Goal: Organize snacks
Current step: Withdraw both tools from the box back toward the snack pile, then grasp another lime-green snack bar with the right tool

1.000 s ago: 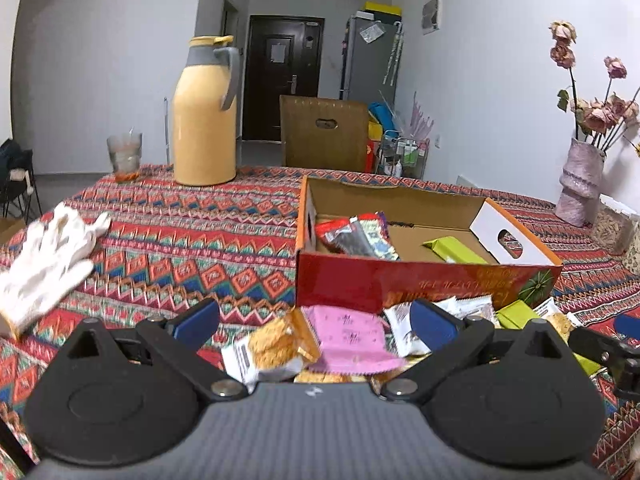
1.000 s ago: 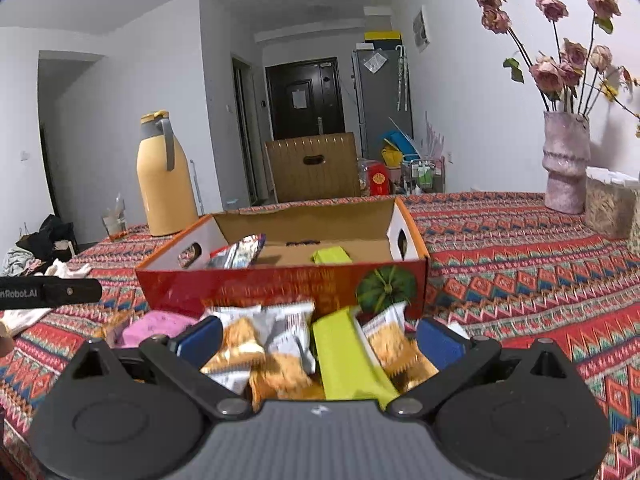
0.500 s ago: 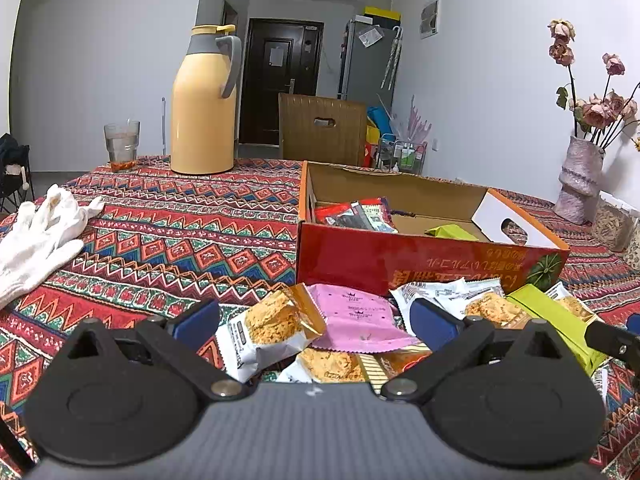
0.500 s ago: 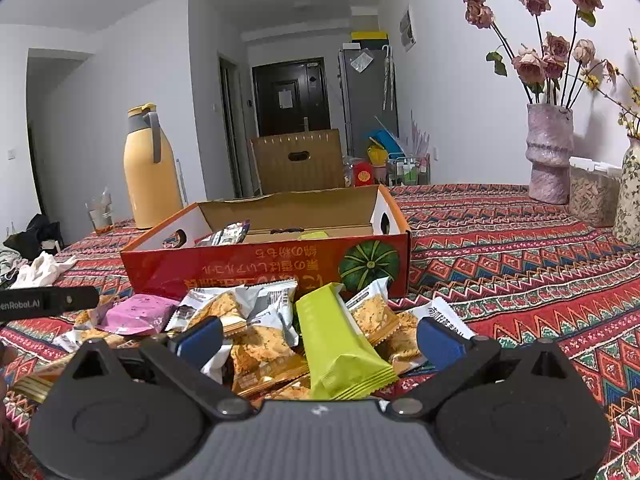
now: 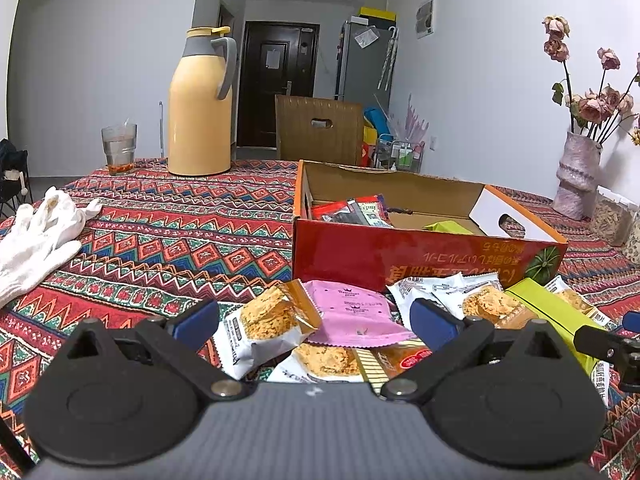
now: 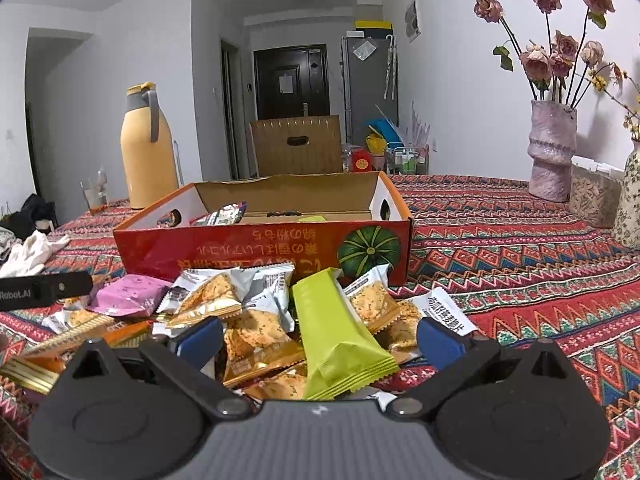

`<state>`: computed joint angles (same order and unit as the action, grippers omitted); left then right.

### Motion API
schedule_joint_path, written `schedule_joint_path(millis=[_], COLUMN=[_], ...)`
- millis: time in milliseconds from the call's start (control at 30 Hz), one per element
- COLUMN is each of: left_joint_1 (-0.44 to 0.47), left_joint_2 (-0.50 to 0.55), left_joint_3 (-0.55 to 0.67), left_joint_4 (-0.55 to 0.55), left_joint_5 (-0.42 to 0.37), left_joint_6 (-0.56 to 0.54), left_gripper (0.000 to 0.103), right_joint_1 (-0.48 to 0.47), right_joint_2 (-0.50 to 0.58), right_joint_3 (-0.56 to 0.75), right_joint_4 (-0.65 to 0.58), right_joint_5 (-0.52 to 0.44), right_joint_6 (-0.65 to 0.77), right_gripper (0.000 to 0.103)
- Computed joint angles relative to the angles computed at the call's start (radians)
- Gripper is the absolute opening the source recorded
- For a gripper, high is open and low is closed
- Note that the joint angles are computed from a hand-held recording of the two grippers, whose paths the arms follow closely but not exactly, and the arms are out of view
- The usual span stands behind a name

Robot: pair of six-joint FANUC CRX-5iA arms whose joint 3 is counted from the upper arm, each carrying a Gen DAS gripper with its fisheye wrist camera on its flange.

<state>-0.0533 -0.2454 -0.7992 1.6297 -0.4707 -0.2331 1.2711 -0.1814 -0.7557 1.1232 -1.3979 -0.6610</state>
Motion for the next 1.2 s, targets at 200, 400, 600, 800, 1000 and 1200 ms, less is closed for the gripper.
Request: schedule_joint_path(millis=[200,400,600,800,1000,1200], left_joint_1=[0.009,0.013,0.02,0.033,0.045,0.054], left_joint_2=[0.003,0.003,0.007,0.013,0.019,0.026], left_joint_3=[0.003,0.004,0.007,0.014,0.021,0.029], left_joint_4=[-0.019,-0.027,-0.041,-0.069,-0.091,-0.12], left_joint_5=[-0.009,-0.014,-0.019,-0.035,-0.05,-0.062], left_joint_6=[0.018,0.028,0.044,0.067,0.086,0.107], left_gripper=[0.103,0.103,0.103,0.103,0.103,0.103], right_joint_1=[0.002,-0.056,-0.159,-0.225,-0.214,-0.162], right_joint_2=[-0.012,-0.01,-0.015,-0.001,-0.001,-0.017], right_joint_3=[0.006,0.029,0.085,0.13,0.122,0.069], right_joint_4=[-0.028,-0.029,-0.124,-0.239,-0.211,-0.091], right_joint_5=[-0.005,0.05,0.162,0.235,0.236,0.172], right_joint_6=[0.046,0.197,0.431,0.584,0.557,0.385], right_gripper=[0.09,0.063,0.043,0.041,0.035,0.035])
